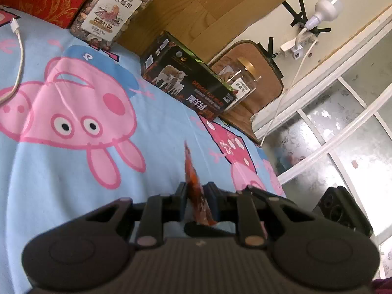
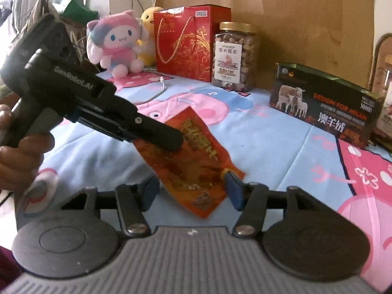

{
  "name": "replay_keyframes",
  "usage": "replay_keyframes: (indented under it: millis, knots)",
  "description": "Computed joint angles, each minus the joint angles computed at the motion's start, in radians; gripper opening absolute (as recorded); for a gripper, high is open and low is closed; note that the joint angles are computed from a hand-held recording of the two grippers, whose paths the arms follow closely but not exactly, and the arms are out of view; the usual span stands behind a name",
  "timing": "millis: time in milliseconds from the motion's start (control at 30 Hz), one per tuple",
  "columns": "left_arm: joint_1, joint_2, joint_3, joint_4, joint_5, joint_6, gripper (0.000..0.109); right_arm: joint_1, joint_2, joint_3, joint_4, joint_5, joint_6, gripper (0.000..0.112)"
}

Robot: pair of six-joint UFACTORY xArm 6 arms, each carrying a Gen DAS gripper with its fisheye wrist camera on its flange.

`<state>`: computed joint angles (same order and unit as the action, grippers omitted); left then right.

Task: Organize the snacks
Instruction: 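Carry the orange packet into the black box and open the right tool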

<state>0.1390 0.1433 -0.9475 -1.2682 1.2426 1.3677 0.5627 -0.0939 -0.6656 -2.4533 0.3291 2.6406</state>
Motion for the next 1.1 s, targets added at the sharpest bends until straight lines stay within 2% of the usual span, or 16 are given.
replay_keyframes:
  millis: [33,133,167,300,500,633,733,900,967,1033,1067,1100]
  knots:
    - [-0.003,0.002,-0.002,0.000,-0.004,-0.002,0.017,0.003,-0.004,0.004,-0.030,0.002,0.031,0.048]
    - [-0.003,0.011,-0.011,-0.002,0.000,-0.015,0.017,0.017,-0.012,0.020,0.030,0.038,-0.032,0.040]
    - [-0.004,0.011,-0.012,-0.005,-0.001,-0.017,0.017,0.023,-0.016,0.026,0.045,0.052,-0.054,0.028]
    - [-0.010,-0.002,-0.021,-0.012,0.016,-0.016,0.017,0.079,-0.034,0.063,0.216,0.176,-0.291,0.016]
    - [-0.054,-0.015,-0.078,-0.058,0.015,-0.004,0.018,0.143,-0.067,0.108,0.317,0.432,-0.470,0.012]
    - [-0.122,0.005,-0.170,-0.104,-0.030,0.016,0.018,0.123,-0.063,0.099,0.300,0.549,-0.519,0.011]
    - [-0.184,0.052,-0.270,-0.134,-0.087,0.026,0.018,0.057,-0.049,0.060,0.261,0.572,-0.538,0.011]
    - [-0.290,0.223,-0.510,-0.160,-0.221,-0.009,0.018,-0.084,0.054,-0.077,0.202,0.557,-0.560,0.011]
    - [-0.343,0.304,-0.606,-0.143,-0.334,-0.061,0.022,-0.130,0.128,-0.154,0.209,0.544,-0.585,0.013]
    - [-0.397,0.361,-0.667,-0.080,-0.477,-0.137,0.023,-0.176,0.184,-0.220,0.251,0.477,-0.616,0.016]
    - [-0.421,0.384,-0.687,-0.037,-0.544,-0.179,0.023,-0.191,0.195,-0.234,0.261,0.445,-0.605,0.016]
    - [-0.438,0.392,-0.688,-0.014,-0.596,-0.196,0.023,-0.193,0.192,-0.224,0.242,0.454,-0.567,0.018]
